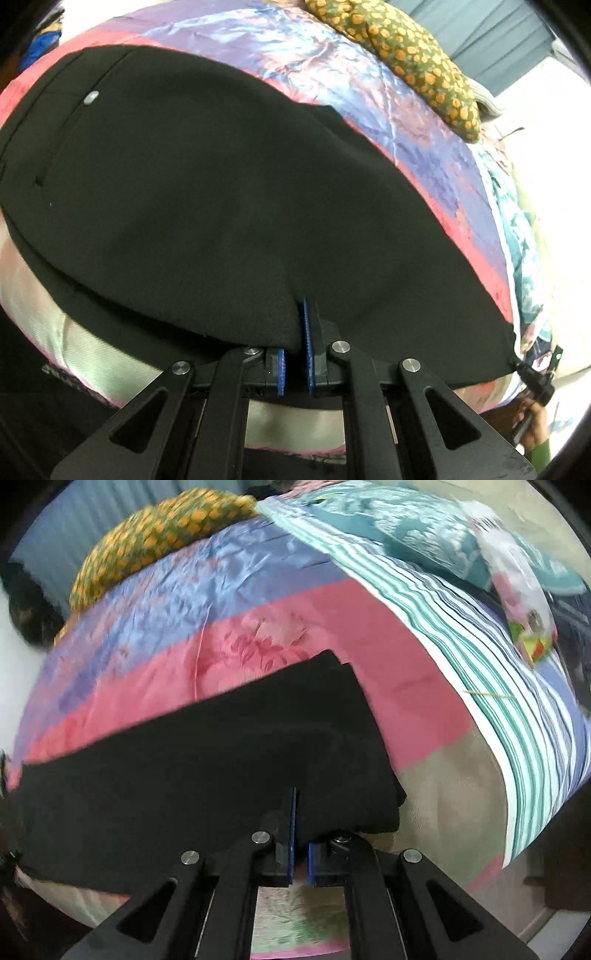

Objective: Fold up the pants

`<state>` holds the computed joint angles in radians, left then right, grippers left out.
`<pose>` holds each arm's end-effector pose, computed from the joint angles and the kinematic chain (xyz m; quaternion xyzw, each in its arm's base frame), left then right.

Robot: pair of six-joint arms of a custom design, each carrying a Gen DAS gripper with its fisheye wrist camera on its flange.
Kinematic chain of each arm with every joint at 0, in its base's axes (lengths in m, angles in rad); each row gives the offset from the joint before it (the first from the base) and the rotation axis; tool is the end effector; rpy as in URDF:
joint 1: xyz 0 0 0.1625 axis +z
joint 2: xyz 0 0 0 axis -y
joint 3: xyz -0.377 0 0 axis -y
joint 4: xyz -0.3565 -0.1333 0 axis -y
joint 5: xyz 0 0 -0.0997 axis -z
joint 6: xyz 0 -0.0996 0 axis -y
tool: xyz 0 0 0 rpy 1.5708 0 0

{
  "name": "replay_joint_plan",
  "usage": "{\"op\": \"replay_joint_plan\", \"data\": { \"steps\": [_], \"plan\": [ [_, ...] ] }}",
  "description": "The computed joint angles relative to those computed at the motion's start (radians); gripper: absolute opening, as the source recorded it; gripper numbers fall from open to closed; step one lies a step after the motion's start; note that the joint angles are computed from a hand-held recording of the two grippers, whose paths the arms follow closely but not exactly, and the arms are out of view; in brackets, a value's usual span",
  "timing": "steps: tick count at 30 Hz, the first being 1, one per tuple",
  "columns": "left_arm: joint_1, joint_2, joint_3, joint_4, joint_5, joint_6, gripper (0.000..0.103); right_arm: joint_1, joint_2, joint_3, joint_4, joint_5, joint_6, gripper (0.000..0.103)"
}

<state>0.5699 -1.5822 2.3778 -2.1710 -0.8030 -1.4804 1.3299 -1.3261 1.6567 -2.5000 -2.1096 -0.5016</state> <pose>-0.1678 -0.3480 0.1952 -0.1836 0.9051 -0.3233 0.2064 -0.0536 -0.5625 0.3981 0.0419 -0.9235 0.1726 0.3401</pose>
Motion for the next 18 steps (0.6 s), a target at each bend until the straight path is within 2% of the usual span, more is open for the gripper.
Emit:
{"op": "replay_joint_plan", "data": {
  "steps": [2, 4, 6, 8, 10, 11, 12, 14, 18],
  "plan": [
    [-0.003, 0.0, -0.011, 0.027, 0.002, 0.009, 0.007, 0.013, 0.008, -0.01, 0.002, -0.022, -0.026, 0.005],
    [-0.003, 0.01, -0.026, 0.021, 0.017, 0.016, 0.007, 0.035, 0.012, -0.024, -0.018, -0.009, -0.05, 0.005],
    [-0.03, -0.01, -0.025, 0.043, 0.051, -0.005, 0.007, 0.07, 0.01, -0.037, -0.059, 0.037, -0.091, 0.005],
    [-0.057, -0.013, -0.029, 0.082, 0.081, -0.017, 0.007, 0.095, -0.018, -0.023, -0.128, 0.139, -0.172, 0.005],
    [-0.069, -0.002, -0.024, 0.12, 0.068, -0.038, 0.007, 0.091, -0.03, -0.002, -0.176, 0.173, -0.238, 0.005],
    [-0.063, 0.0, -0.017, 0.117, 0.046, -0.042, 0.007, 0.078, -0.014, -0.016, -0.148, 0.148, -0.222, 0.005],
    [-0.055, 0.003, 0.004, 0.087, 0.012, -0.046, 0.007, 0.052, 0.002, -0.04, -0.083, 0.111, -0.17, 0.005],
    [-0.061, 0.01, 0.017, 0.072, 0.007, -0.051, 0.007, -0.001, 0.019, -0.053, -0.01, 0.066, -0.095, 0.005],
    [-0.078, 0.017, -0.015, 0.142, 0.018, -0.044, 0.007, -0.019, -0.002, 0.009, -0.068, 0.062, -0.106, 0.005]
  ]
}}
